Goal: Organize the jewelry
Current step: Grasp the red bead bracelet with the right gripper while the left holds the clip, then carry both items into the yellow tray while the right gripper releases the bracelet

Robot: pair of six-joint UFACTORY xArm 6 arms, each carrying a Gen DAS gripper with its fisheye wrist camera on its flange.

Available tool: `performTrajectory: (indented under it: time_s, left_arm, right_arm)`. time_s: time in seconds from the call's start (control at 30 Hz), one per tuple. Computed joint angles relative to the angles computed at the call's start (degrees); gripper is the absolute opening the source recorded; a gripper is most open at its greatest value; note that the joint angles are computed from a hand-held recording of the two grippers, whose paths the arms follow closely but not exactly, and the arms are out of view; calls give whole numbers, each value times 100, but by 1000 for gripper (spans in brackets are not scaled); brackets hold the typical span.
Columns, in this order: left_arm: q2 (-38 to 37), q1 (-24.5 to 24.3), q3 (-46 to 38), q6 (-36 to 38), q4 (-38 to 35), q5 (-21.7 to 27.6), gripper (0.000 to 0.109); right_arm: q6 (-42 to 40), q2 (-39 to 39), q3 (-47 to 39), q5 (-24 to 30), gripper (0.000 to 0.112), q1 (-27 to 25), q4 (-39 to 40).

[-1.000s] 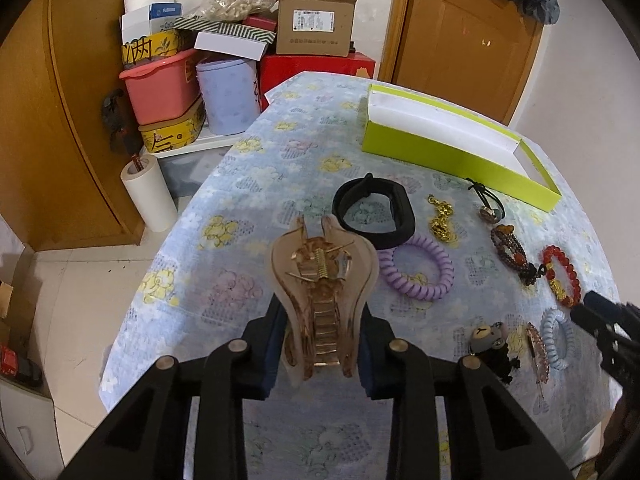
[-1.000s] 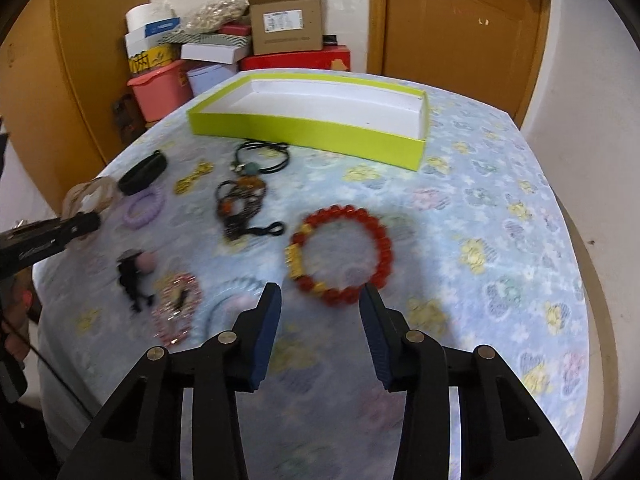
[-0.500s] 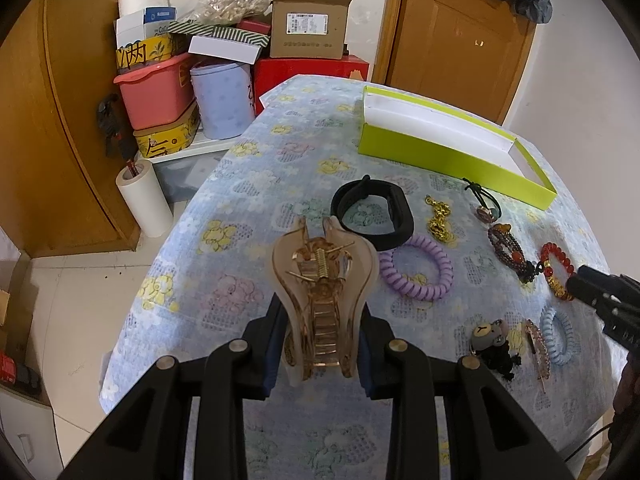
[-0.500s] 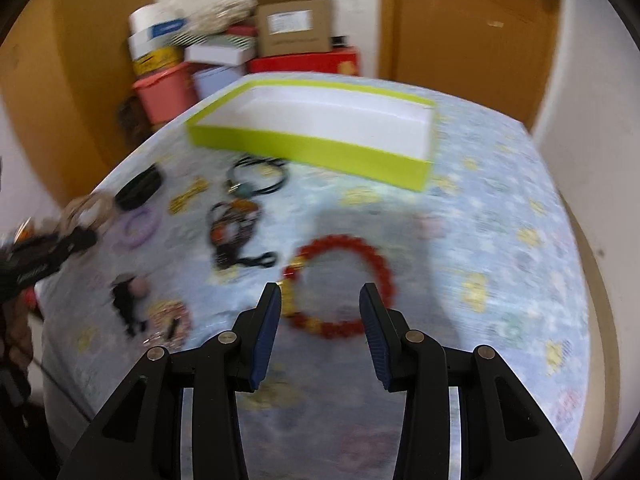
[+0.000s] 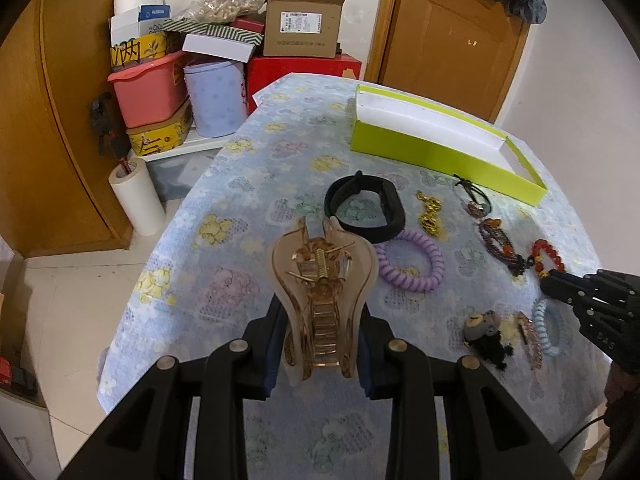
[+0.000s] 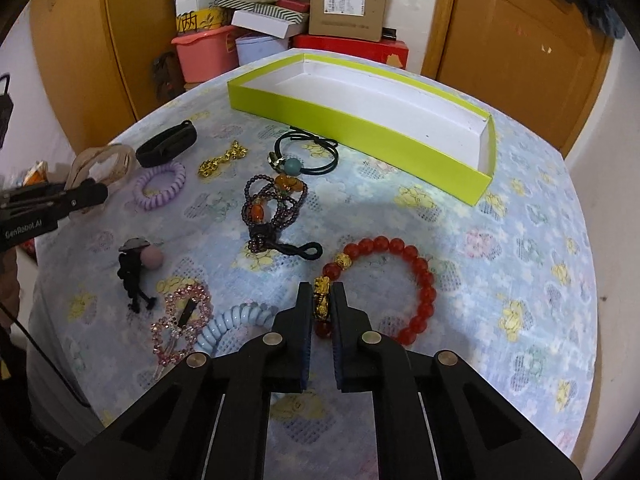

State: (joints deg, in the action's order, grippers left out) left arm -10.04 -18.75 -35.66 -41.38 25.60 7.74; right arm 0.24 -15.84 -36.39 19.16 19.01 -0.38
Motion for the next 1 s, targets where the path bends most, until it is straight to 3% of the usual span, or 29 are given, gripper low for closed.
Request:
performTrajectory:
  time_s: [0.53, 1.0]
  left_arm:
    - [-668, -302, 217, 710, -622, -34, 32]
    - [257, -658, -1101, 1925, -1334, -53, 32]
  right_arm:
    - [-733, -981, 227, -95, 8, -100, 1363]
    - [-1570, -492, -649, -70, 8, -431, 2044]
